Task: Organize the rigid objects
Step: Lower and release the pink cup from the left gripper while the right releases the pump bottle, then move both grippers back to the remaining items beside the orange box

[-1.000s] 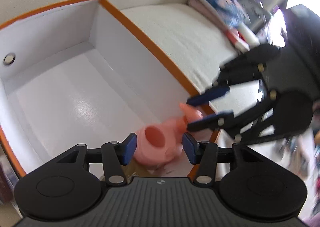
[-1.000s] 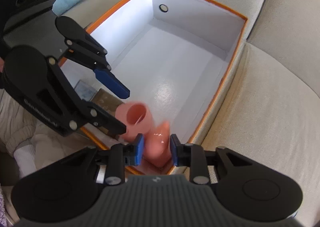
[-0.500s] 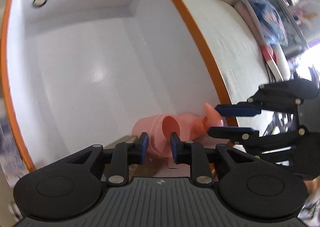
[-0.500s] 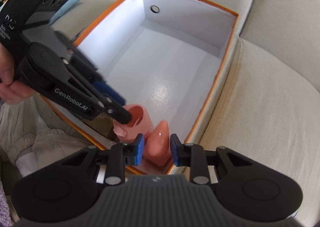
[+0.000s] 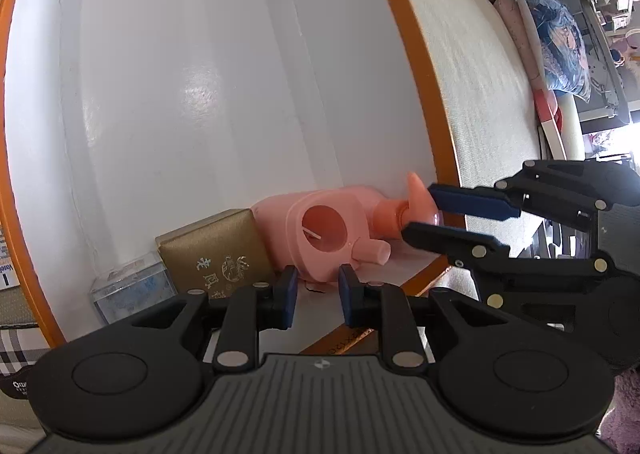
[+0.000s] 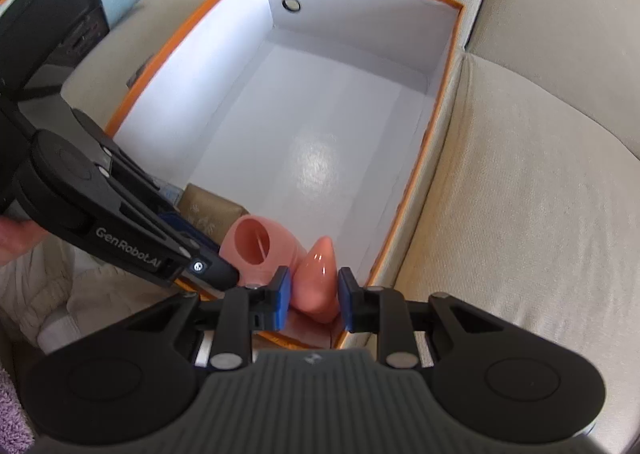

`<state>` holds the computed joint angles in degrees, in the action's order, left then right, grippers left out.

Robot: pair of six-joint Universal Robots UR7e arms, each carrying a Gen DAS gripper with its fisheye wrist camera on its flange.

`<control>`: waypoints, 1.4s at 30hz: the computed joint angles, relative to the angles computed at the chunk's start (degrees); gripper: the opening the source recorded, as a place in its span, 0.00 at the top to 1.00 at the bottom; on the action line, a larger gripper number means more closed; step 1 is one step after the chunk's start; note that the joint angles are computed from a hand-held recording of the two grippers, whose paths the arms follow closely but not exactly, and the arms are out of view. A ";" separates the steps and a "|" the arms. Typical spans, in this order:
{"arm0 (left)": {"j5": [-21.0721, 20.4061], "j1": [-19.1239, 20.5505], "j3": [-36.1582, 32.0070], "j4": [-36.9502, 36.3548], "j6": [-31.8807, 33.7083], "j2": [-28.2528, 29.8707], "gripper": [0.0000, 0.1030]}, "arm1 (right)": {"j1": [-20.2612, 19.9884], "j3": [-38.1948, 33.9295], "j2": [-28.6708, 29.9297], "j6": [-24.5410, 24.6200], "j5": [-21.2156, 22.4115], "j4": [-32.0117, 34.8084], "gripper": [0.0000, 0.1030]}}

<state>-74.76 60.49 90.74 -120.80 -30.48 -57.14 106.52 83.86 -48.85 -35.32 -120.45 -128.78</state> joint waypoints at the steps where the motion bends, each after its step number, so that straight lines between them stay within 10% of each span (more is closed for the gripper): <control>1: 0.10 -0.15 -0.03 -0.16 0.21 0.09 0.76 | 0.14 -0.20 0.02 0.66 -0.33 0.69 0.75; 16: 6.97 -4.83 11.42 -14.10 5.22 -10.10 0.76 | 2.53 2.36 -0.99 1.16 -1.88 -5.40 0.63; 24: 15.75 -7.52 18.63 -19.72 5.75 -20.24 0.76 | 5.53 6.43 -0.75 2.74 3.45 -18.15 0.54; 35: 26.57 -4.45 23.12 -17.85 -3.40 -28.25 0.74 | 9.49 0.18 8.25 3.44 9.81 -17.32 0.54; 42: 27.00 0.95 23.12 -20.90 -7.81 -26.57 0.43 | 11.29 -9.21 18.22 1.98 6.45 -13.89 0.70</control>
<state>-47.76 61.44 113.85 -141.69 -38.29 -83.71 117.82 74.65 -30.63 -33.34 -114.00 -142.67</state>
